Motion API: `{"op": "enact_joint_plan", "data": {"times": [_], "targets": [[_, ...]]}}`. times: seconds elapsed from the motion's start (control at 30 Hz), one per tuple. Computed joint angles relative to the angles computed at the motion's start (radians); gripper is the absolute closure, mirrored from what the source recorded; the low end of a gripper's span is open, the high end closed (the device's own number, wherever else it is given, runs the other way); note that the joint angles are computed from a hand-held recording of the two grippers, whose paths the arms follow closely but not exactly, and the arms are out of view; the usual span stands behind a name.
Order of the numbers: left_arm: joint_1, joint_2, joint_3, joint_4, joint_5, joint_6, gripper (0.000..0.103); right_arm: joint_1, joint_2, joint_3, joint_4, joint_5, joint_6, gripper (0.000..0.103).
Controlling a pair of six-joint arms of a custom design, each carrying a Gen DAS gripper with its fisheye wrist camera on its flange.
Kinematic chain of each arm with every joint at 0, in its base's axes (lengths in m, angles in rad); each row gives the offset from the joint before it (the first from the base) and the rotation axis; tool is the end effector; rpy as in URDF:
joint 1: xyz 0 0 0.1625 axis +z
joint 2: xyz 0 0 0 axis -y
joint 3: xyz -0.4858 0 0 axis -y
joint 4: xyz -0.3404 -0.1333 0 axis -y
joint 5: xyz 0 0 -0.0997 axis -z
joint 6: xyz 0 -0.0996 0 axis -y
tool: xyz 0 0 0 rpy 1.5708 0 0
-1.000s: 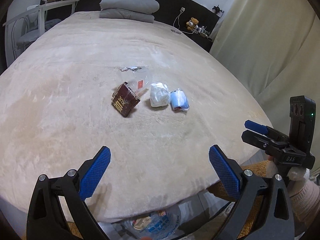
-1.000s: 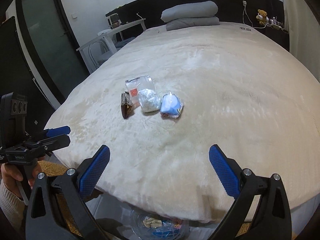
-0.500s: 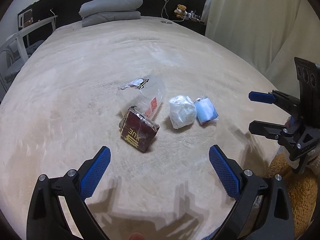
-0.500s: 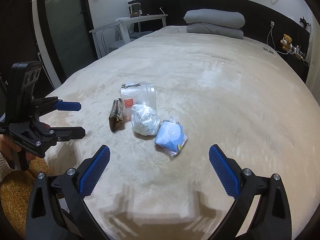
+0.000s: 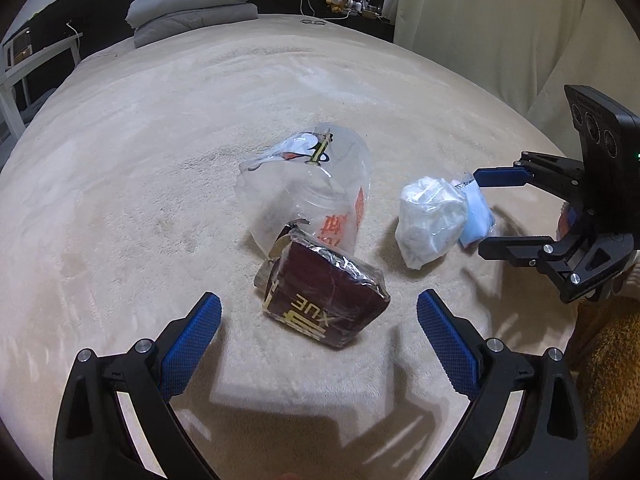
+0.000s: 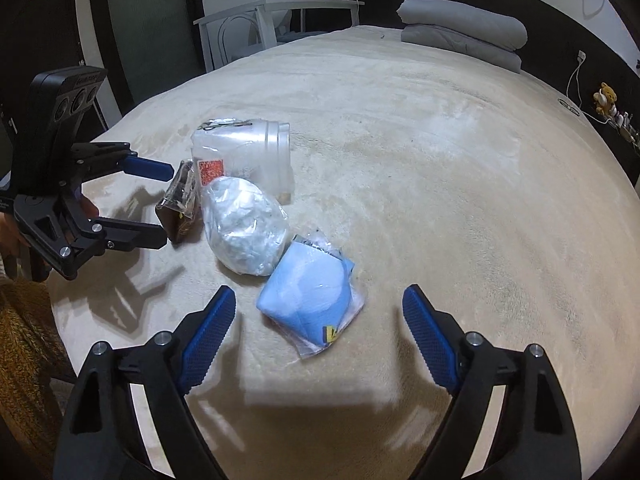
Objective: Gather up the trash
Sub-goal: 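Grasp the blue packet with the right tool while the left tool grasps the dark brown box, then lift the blue packet and brown box and carry both toward the trash bag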
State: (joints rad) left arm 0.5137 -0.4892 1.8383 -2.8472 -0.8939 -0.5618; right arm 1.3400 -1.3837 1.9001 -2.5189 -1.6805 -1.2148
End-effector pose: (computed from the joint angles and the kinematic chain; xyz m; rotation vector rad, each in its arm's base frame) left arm -0.4242 -0.4640 -0.0260 0.6597 2.4754 -0.5885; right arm 0.0006 -0.5326 0.4235 1.2716 -2.4427 0.3528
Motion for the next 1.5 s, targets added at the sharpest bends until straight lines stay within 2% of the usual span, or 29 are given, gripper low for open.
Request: {"op": "enact_joint_plan", "data": {"times": [0.1,0.13,0.2,0.27,0.33,0.93,1.27,1.5], "targets": [[0.012,0.006,0.003,-0.044,-0.014,0.048,0.009,-0.001,0.01,-0.005,0.01,-0.006,-0.002,0.03],[0.017,0.006,0.003,-0.058,-0.025,0.062,0.014,-0.001,0.012,-0.011,0.022,-0.007,-0.005,0.032],[0.021,0.009,-0.008,-0.037,-0.028,0.074,0.031,0.002,0.017,-0.018,0.035,-0.013,-0.006,0.038],[0.02,0.012,-0.012,-0.024,-0.019,0.084,0.038,0.002,0.021,-0.033,0.064,-0.011,0.003,0.04],[0.02,0.011,-0.01,-0.031,-0.015,0.087,0.038,0.003,0.025,-0.044,0.075,-0.012,0.014,0.046],[-0.043,0.001,0.021,-0.069,0.019,0.043,0.039,-0.013,-0.054,-0.012,0.089,0.044,0.039,0.048],[-0.121,-0.012,0.06,-0.119,0.048,-0.027,0.039,-0.04,-0.16,0.043,0.102,0.116,0.066,0.048],[-0.194,-0.013,0.102,-0.135,0.068,-0.122,0.039,-0.1,-0.259,0.08,0.138,0.179,0.073,0.048]]}}
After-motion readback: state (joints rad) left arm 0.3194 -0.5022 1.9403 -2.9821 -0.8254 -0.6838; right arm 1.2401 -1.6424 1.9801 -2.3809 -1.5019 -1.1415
